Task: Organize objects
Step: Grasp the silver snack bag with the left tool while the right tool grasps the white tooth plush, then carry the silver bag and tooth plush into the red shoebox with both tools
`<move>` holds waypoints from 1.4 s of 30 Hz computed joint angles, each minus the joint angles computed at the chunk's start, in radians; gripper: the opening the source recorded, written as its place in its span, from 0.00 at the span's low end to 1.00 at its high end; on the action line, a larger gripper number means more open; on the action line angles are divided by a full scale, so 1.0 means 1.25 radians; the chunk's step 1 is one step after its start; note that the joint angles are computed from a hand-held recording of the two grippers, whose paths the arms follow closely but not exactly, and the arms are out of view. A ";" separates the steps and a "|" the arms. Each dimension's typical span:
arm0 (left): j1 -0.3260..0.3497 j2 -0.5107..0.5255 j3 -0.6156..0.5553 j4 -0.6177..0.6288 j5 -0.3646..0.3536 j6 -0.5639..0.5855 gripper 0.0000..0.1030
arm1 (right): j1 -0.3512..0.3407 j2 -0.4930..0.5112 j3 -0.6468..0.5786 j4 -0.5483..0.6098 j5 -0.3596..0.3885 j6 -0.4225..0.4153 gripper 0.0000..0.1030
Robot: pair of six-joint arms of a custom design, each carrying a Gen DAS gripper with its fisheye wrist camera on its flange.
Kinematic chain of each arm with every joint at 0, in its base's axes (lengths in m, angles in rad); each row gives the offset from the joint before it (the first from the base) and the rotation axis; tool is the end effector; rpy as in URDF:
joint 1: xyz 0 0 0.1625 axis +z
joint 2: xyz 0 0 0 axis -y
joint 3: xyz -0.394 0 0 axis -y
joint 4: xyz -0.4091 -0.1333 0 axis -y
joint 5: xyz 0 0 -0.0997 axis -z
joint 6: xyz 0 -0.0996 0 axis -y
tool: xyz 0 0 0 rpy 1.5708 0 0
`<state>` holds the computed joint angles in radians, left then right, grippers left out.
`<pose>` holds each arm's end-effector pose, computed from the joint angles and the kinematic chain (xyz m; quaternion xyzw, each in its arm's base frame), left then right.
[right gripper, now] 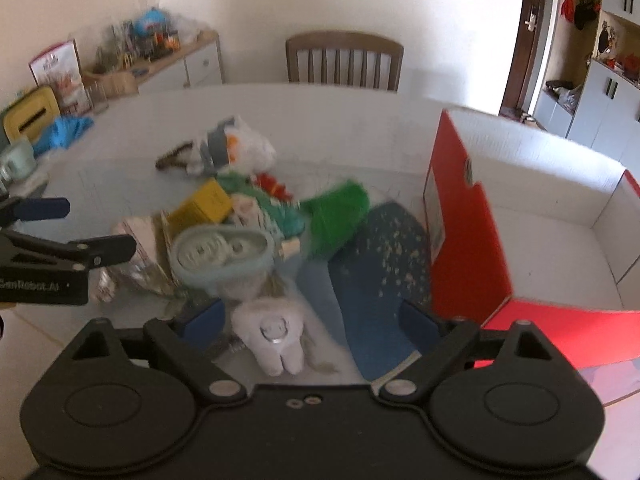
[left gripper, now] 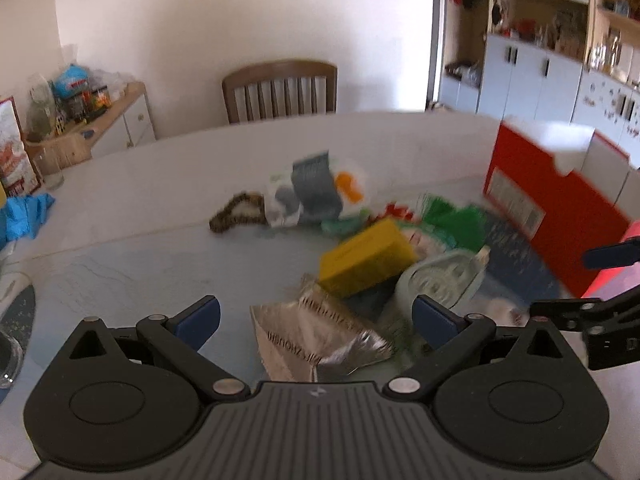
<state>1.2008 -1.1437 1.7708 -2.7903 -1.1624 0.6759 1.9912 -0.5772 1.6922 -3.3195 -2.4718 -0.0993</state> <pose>-0.0660 -0.6482 0.2609 0.4165 0.8410 -0.2529 0.2352 0.3064 -0.5501 0.0194 0.0887 -0.8616 0.3430 0.3636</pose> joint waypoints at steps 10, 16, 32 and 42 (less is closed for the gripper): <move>0.020 0.054 -0.044 0.030 0.039 0.024 0.98 | -0.027 0.002 -0.011 0.090 0.038 0.033 0.75; 0.025 0.058 -0.049 0.041 0.037 0.032 0.92 | -0.037 0.001 -0.018 0.123 0.065 0.044 0.62; 0.031 0.050 -0.062 0.084 0.013 0.009 0.60 | -0.038 -0.005 -0.014 0.125 0.091 0.051 0.39; 0.020 0.018 -0.058 0.129 0.030 -0.034 0.57 | -0.024 -0.036 0.014 0.103 0.097 0.072 0.39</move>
<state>1.2255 -1.1215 1.6978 -2.6294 -1.1251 0.6337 1.9614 -0.6217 1.7103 -3.1902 -2.3501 -0.0093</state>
